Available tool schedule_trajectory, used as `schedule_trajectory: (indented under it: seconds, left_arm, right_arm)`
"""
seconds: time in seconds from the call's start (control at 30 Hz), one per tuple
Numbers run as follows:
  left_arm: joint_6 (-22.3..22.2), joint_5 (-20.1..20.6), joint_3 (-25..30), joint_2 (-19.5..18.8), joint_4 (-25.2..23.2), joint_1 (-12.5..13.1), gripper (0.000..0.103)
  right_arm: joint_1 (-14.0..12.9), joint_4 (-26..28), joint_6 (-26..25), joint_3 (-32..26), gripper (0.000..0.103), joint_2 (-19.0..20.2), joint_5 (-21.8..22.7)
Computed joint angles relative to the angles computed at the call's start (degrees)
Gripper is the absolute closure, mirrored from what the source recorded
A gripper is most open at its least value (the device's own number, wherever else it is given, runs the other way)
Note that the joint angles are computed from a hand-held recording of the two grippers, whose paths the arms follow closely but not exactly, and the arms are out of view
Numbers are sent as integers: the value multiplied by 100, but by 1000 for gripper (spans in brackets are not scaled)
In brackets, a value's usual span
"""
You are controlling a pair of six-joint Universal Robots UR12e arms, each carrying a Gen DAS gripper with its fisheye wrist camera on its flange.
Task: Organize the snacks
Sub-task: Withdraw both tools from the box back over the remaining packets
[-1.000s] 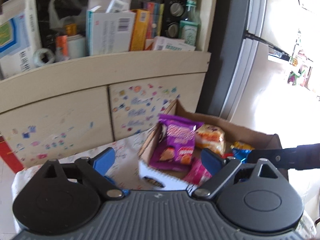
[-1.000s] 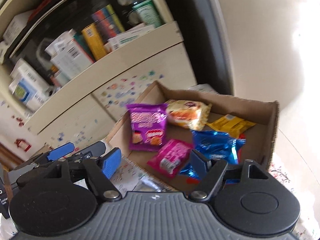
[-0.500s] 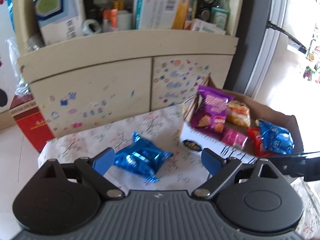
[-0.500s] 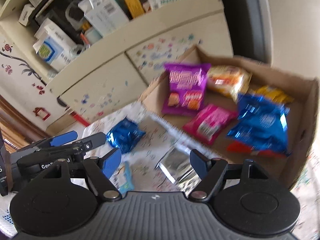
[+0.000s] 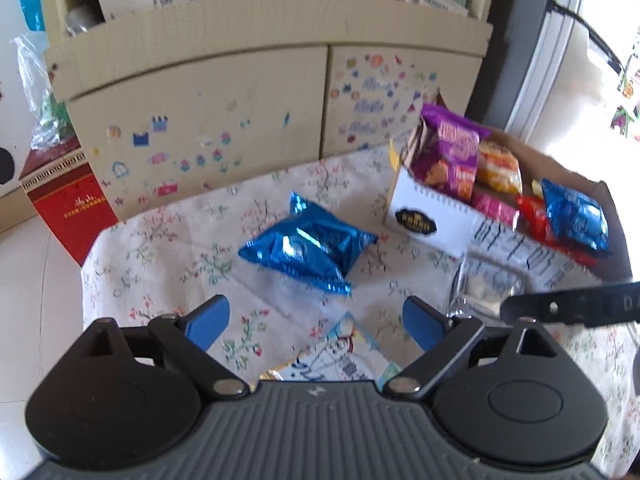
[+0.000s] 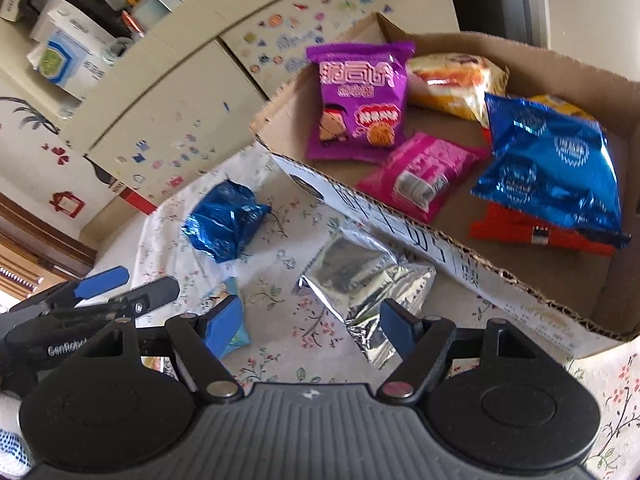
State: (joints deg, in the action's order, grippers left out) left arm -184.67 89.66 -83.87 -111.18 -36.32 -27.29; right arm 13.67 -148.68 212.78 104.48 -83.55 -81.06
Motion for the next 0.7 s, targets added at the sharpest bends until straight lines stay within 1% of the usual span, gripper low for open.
schedule_trajectory:
  seconds: [0.17,0.3,0.37,0.43,0.47,0.53,0.6,0.63,0.7]
  left_arm:
    - [285,-30,-26,-30,-189,-16,10]
    - [526,-129,-52,-52,-306,-8,10]
    - [651,-187,-81,-62,-294,-5,10]
    - [798,-190,-111,-75,-247,-9,10]
    - [858,-202,-125,-79,-226,-10,10]
    - [944,-261,-152,-83,-194,-1,10]
    - [983,-376,-170,-90,-166,20,10]
    - [995,-430,-182,-93,-145,27,10]
    - [1057,-494,-201,-100,-104,31,10]
  right_arm:
    - [86,305,8,-104,22,87,-334]
    - [122,411,27,-160,22,173,-429]
    - [146,366,-1,-181,21,214,-491]
    - [129,285,-3,-181,21,239,-370]
    - [105,248,44,-174,21,248,-236]
    - [40,168,142,-143,21,258,162]
    - [1,87,105,-133,21,269,466]
    - [1,45,48,-137,21,269,513]
    - [31,1,-88,-168,21,257,417]
